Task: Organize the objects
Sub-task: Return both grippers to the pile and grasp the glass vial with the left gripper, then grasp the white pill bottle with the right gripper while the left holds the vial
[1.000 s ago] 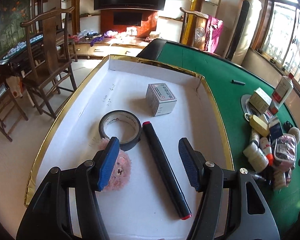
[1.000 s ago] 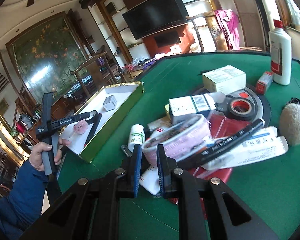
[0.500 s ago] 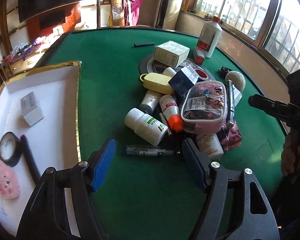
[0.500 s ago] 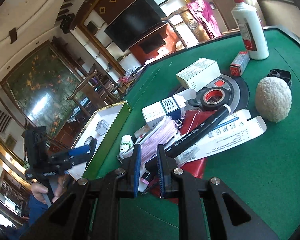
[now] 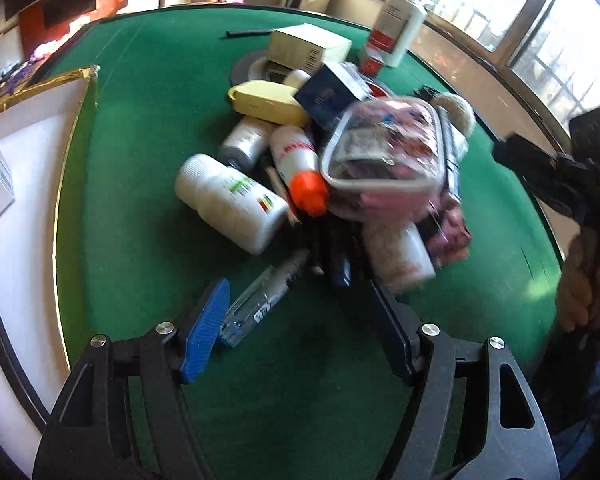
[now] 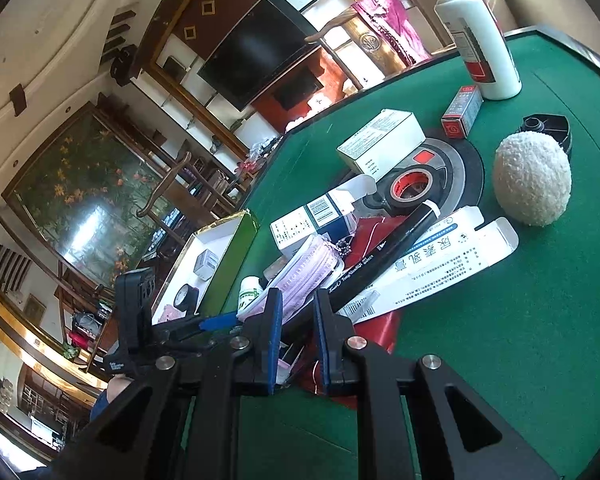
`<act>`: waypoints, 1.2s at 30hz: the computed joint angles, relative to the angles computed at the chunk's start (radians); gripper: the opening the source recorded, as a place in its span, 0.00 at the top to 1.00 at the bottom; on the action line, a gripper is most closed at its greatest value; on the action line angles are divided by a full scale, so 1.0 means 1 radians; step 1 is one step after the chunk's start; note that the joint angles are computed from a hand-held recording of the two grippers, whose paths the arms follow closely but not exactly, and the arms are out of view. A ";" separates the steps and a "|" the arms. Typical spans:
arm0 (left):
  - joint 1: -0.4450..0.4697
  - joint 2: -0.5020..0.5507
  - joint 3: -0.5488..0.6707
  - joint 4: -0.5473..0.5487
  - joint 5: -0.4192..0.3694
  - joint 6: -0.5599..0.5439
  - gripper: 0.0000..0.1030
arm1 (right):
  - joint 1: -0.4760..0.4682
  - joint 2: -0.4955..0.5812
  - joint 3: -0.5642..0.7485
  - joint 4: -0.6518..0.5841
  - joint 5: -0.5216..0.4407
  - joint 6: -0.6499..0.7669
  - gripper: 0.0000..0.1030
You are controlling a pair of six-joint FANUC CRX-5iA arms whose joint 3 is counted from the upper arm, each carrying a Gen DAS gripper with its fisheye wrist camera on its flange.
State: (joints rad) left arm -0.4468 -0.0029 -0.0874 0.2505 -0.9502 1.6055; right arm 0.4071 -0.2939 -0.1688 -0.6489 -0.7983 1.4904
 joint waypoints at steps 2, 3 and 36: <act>-0.024 -0.022 -0.012 -0.016 -0.013 -0.013 0.32 | -0.003 0.002 0.001 -0.009 -0.002 0.005 0.86; -0.035 -0.026 -0.007 -0.039 -0.018 0.004 0.32 | -0.005 0.002 0.002 -0.015 -0.004 0.007 0.86; -0.164 -0.113 -0.010 -0.426 -0.030 0.466 0.86 | 0.405 0.384 0.335 0.479 -0.199 -0.063 0.86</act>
State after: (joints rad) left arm -0.6111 -0.1155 -0.0977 -0.1760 -0.9804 2.0712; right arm 0.8121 0.0902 0.1667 -0.1700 -0.9970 1.4270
